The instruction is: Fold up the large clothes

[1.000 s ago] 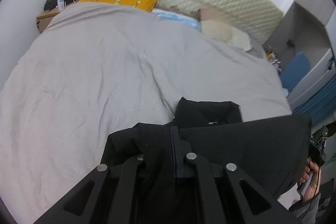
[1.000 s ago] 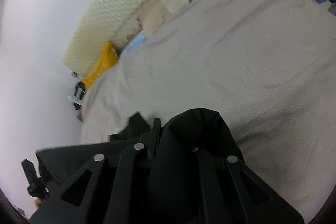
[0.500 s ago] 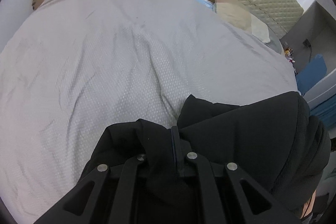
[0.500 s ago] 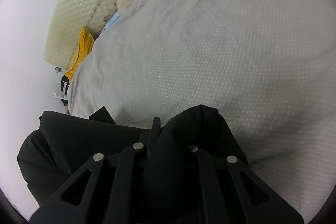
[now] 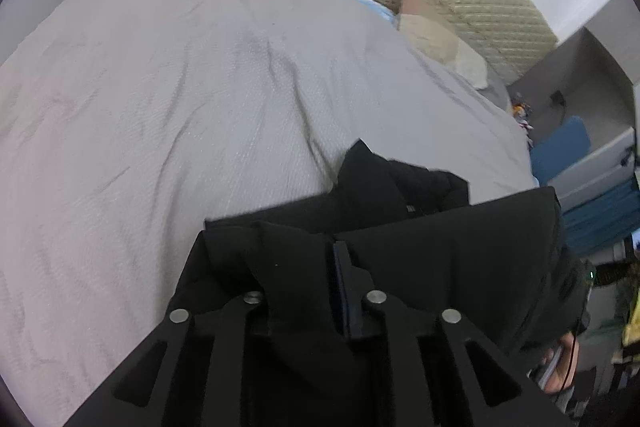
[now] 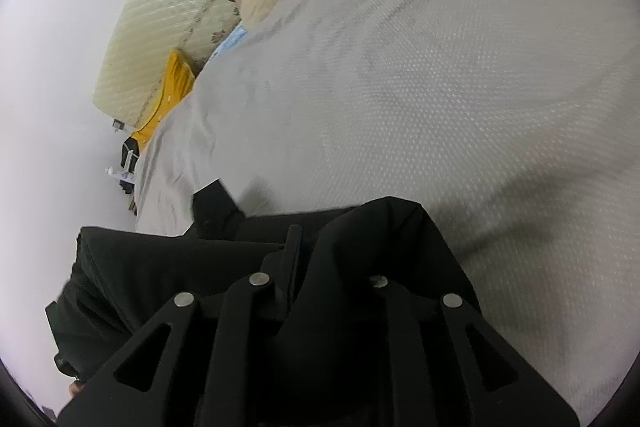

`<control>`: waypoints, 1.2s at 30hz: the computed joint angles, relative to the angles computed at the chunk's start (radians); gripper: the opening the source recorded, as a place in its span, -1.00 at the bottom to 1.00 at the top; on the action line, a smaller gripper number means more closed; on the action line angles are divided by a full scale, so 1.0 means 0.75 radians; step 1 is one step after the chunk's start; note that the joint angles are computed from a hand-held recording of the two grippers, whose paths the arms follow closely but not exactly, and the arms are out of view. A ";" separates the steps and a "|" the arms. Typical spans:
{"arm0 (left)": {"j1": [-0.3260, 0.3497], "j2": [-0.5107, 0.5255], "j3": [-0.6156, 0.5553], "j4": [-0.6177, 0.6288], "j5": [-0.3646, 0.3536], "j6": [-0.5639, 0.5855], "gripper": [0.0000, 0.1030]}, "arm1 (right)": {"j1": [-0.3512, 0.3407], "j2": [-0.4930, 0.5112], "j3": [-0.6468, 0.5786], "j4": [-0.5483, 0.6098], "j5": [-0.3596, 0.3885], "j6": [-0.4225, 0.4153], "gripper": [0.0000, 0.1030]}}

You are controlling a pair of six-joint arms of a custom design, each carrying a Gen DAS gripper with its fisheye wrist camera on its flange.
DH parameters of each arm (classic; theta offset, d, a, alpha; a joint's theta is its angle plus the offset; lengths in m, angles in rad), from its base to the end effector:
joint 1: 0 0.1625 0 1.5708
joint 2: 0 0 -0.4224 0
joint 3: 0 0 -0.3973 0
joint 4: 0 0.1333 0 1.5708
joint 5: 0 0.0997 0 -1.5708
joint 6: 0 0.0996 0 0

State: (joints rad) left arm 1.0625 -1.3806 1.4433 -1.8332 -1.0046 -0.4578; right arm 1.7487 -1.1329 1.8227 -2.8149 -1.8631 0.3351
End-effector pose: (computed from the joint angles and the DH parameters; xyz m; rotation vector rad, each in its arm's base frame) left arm -0.1244 -0.6070 0.4898 -0.0104 2.6694 -0.5973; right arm 0.2128 -0.5922 0.2636 -0.3450 -2.8504 0.8965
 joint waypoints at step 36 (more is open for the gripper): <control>-0.304 -0.009 0.527 -0.598 0.375 0.384 0.57 | 0.356 0.224 0.126 -0.534 -0.428 -0.527 0.63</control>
